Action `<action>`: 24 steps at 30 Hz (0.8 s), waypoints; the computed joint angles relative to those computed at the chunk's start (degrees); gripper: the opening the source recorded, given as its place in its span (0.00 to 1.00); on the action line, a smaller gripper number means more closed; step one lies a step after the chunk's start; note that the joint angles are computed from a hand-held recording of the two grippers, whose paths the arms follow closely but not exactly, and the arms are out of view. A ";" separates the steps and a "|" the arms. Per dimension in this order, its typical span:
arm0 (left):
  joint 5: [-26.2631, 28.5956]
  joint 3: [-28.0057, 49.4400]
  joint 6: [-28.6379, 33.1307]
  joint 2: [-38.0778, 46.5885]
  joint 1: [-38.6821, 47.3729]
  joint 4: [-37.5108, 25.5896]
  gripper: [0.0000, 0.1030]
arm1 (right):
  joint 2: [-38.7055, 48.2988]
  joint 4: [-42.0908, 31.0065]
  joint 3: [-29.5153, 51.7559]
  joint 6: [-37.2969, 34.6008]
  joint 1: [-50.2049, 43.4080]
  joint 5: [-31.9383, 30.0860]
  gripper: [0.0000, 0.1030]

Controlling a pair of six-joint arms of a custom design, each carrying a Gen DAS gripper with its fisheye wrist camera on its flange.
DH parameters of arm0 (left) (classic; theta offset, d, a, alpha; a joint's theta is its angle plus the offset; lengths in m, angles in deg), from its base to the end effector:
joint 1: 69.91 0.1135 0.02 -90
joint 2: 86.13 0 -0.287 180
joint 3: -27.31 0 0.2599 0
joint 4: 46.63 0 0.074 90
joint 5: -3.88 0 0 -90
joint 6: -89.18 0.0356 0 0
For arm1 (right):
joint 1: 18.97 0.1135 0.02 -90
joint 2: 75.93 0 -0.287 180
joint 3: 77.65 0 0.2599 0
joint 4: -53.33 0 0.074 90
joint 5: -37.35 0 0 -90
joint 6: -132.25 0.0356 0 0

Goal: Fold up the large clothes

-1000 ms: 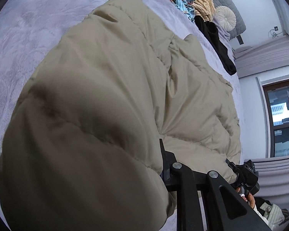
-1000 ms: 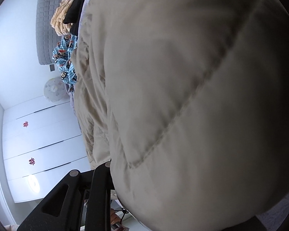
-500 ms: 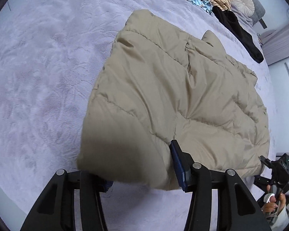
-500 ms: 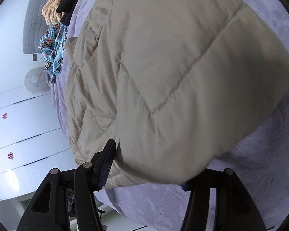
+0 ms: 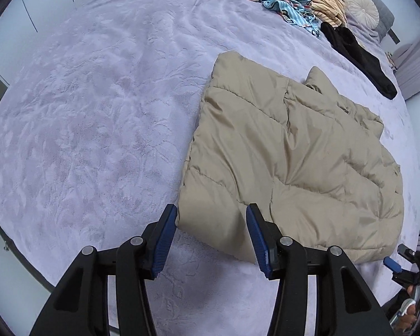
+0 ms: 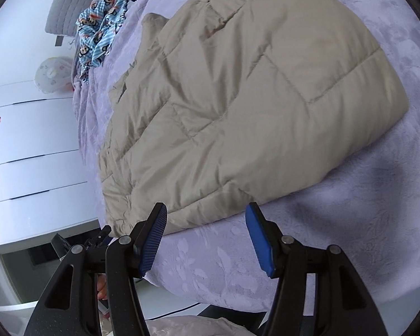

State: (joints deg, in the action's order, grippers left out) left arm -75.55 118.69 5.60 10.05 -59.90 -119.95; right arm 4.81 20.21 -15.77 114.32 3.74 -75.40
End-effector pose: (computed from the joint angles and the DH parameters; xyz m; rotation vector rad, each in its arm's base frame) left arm 0.3284 0.0513 0.2704 -0.0630 2.9017 -0.2226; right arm 0.2581 0.1229 0.2286 0.9836 2.6009 1.0812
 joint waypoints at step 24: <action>-1.29 -2.84 4.33 6.09 5.07 7.39 1.00 | 21.55 -13.75 21.25 -7.47 5.68 4.07 0.61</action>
State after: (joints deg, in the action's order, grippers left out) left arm -76.84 115.85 9.93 16.15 -54.83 -112.56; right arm 26.36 6.46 5.48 106.86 9.42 -71.33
